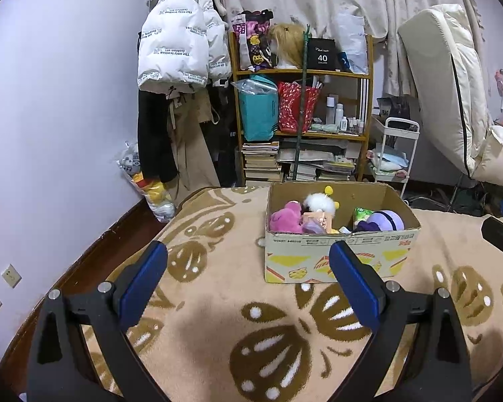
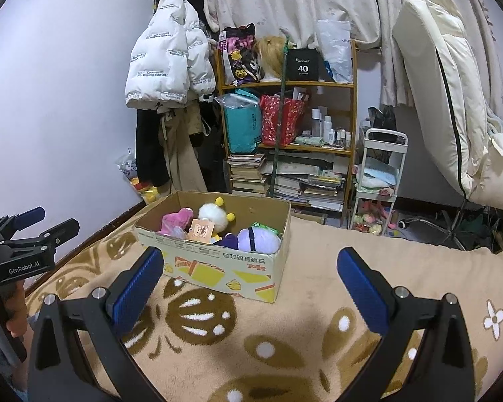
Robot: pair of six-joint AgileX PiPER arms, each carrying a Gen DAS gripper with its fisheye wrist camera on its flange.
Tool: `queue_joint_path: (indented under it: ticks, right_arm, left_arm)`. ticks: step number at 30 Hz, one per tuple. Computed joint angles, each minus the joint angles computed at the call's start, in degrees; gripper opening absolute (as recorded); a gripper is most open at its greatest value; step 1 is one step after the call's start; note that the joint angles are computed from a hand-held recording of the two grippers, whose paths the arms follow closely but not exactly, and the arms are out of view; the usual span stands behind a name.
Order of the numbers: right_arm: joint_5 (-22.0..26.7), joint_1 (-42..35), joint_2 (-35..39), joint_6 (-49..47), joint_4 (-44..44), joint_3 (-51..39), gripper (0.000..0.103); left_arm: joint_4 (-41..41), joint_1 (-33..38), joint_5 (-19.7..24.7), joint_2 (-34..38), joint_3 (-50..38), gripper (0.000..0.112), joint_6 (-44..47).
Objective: Organize soft objects
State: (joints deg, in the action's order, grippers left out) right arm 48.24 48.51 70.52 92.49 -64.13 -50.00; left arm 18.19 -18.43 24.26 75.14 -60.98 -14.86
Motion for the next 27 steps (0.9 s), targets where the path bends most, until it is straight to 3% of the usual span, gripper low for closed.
queue_joint_path:
  ticks: [8, 27]
  right_arm:
    - [0.0, -0.1, -0.2, -0.3, -0.1, 0.1, 0.103]
    - [-1.0, -1.2, -0.5, -1.0, 0.4, 0.5, 0.103]
  left_arm:
    - [-1.5, 0.3, -0.1, 0.5, -0.3, 0.096, 1.3]
    - [5.7, -1.6, -0.2, -0.1, 1.1, 0.096, -5.7]
